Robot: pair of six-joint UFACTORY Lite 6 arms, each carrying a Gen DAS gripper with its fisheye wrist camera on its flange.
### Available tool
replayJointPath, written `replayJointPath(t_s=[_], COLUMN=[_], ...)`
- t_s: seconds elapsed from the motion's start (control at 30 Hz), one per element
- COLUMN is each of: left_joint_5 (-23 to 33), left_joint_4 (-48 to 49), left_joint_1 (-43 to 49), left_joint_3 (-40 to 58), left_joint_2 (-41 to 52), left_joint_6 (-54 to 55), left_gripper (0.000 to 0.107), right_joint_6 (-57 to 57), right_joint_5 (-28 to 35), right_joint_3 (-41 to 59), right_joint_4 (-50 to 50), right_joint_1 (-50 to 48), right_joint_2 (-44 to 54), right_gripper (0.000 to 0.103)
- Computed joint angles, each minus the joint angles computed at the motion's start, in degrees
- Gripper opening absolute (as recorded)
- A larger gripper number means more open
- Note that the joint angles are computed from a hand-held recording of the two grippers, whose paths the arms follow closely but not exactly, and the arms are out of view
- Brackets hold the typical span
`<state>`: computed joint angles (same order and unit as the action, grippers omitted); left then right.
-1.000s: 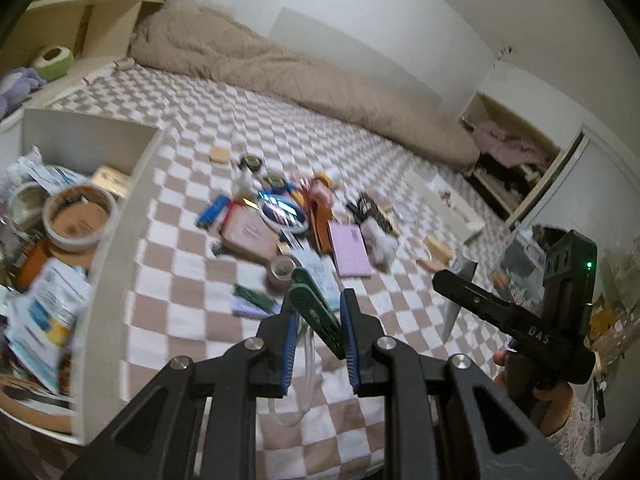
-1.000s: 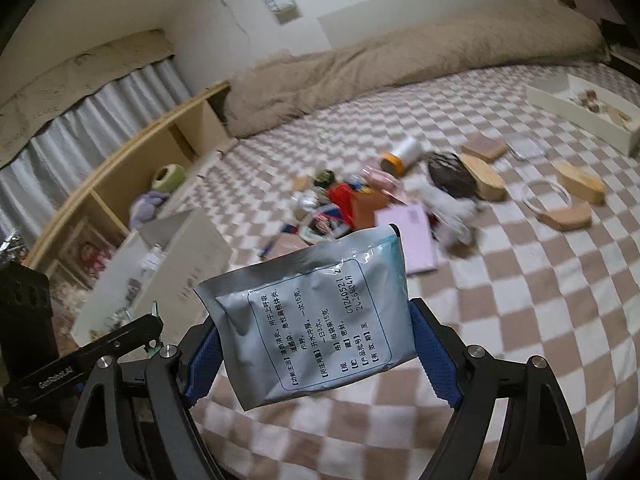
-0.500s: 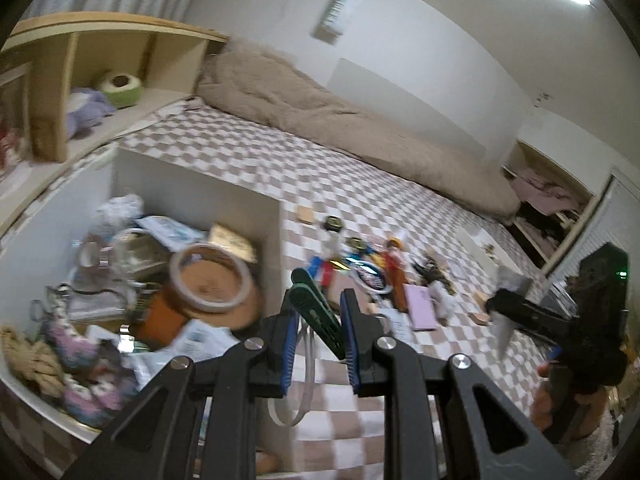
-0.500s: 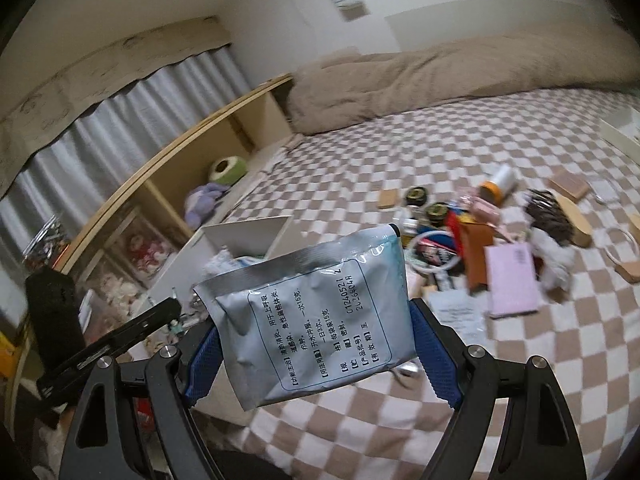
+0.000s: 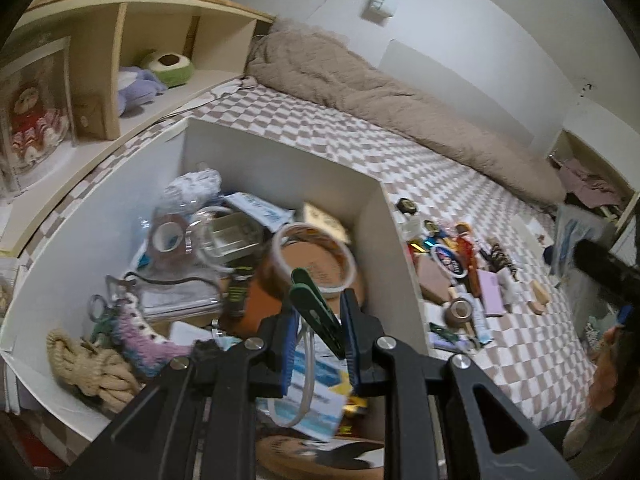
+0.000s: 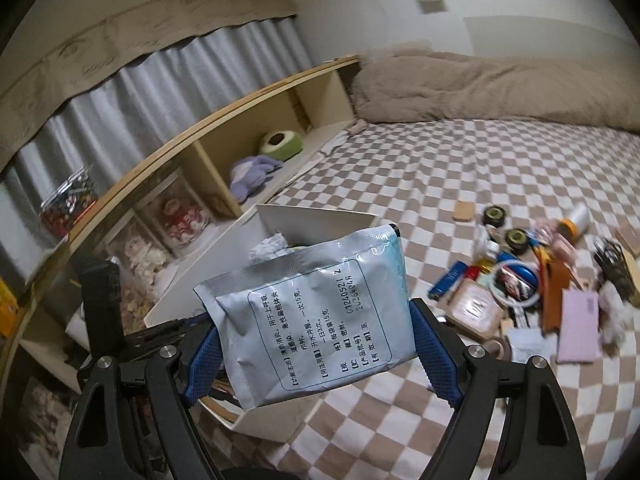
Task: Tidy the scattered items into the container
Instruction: 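Carry the clothespin and sachet up and over the SHOES box, then open both tools to drop the clothespin and sachet into the box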
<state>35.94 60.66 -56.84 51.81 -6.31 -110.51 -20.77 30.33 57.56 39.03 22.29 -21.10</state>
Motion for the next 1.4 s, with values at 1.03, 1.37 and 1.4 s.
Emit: replayJointPath(t_s=[1.03,1.37,1.4], left_joint_5=[4.32,5.62,5.67], left_joint_4=[5.60,5.35,5.07], left_joint_1=[-1.75,-1.70,-1.50], left_joint_3=[-8.90,-8.37,-8.07], left_joint_2=[-7.93,-8.17,-7.91], left_joint_6=[-8.59,-7.04,-6.73], left_gripper=[0.073,0.103,0.103], right_joint_6=[18.51,35.31,34.90], right_joint_5=[10.39,16.96,16.10], right_joint_3=[51.23,73.33,71.78], right_joint_4=[-9.56,-20.06,-20.80], right_joint_1=[7.00,7.49,7.67], right_joint_2=[52.22,67.89,66.79], right_gripper=[0.085,0.103,0.103])
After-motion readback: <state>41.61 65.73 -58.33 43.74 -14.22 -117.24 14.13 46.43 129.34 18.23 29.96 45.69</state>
